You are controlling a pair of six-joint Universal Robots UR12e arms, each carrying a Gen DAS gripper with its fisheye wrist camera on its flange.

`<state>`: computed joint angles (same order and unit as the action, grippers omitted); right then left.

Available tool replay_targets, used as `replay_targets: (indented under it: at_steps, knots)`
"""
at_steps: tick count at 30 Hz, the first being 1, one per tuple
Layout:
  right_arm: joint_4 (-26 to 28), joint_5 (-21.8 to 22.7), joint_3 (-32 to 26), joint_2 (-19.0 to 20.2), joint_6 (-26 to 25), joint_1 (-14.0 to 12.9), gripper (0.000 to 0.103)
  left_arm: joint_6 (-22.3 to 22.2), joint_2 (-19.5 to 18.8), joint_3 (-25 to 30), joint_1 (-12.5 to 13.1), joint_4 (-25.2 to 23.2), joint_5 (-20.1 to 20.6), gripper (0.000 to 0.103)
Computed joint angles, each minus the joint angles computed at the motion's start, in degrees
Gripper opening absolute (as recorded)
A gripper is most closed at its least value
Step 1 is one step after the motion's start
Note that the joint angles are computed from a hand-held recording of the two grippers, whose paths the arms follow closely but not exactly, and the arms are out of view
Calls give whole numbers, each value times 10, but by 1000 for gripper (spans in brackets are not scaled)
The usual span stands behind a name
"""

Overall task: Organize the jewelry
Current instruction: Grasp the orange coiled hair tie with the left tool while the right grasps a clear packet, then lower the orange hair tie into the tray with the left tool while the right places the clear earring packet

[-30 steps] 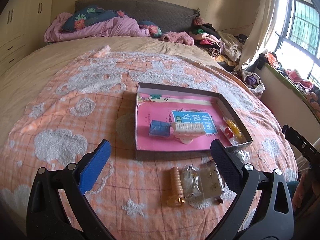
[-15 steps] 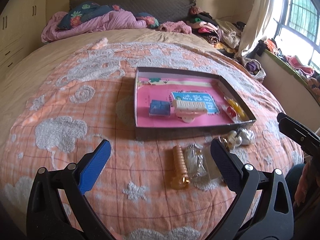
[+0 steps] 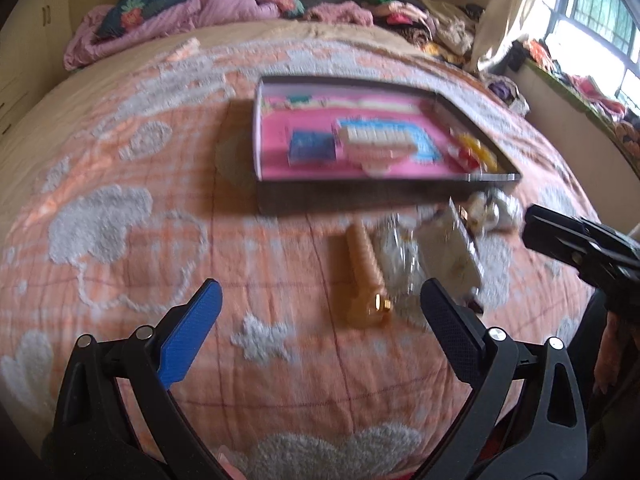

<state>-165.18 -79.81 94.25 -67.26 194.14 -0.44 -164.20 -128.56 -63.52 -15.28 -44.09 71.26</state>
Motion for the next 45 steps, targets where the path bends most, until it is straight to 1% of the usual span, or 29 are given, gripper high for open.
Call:
replay_targets:
  at_steps: [2,7,11,12,13,14,15,16,17,19,24,25,29,30,31,33,36,42,45]
  knots:
    - [11,9,-3,4,2,-1,31,12,0,0,1,-18,-10,79]
    - [35,20,-14,15,1,1,30,33,-1,-1,-2,-37,-22,72]
    - [47,27,-21,24,7,0,30,36,-6,4,-3,-50,-28,57]
    - [50,30,-23,27,8,-1,30,37,-7,6,-3,-54,-31,56]
    - [56,34,-25,29,12,-2,26,36,-9,8,-3,-56,-34,55]
    - [56,46,-26,32,16,-5,24,35,-10,10,-3,-59,-38,55]
    - [53,54,-27,34,21,-6,23,34,-12,12,-3,-62,-40,55]
    - [50,57,-27,36,24,-7,19,33,-13,15,-3,-65,-44,55]
    - [48,58,-28,36,22,-7,18,32,-14,16,-3,-67,-48,54]
    - [41,57,-27,37,15,-7,16,28,-17,19,-2,-72,-55,48]
    - [19,54,-19,30,13,-7,14,19,-24,32,1,-93,-87,25]
    - [11,50,-16,28,14,-7,14,19,-26,34,1,-94,-89,23]
    - [-13,42,-8,21,18,-9,14,14,-18,20,2,-64,-92,22]
    - [-19,40,-5,18,18,-10,14,9,-16,16,4,-53,-94,20]
    - [-24,38,-5,17,18,-10,14,-1,-12,9,6,-33,-95,20]
    - [-39,33,-1,13,17,-10,14,-11,-8,4,9,-15,-100,20]
    - [-59,24,4,7,15,-11,14,-28,-3,-2,13,19,-95,20]
    - [-87,15,9,0,12,-13,14,-56,-2,2,19,55,-99,20]
    - [-99,6,12,-3,11,-15,14,-71,-6,12,22,64,-96,20]
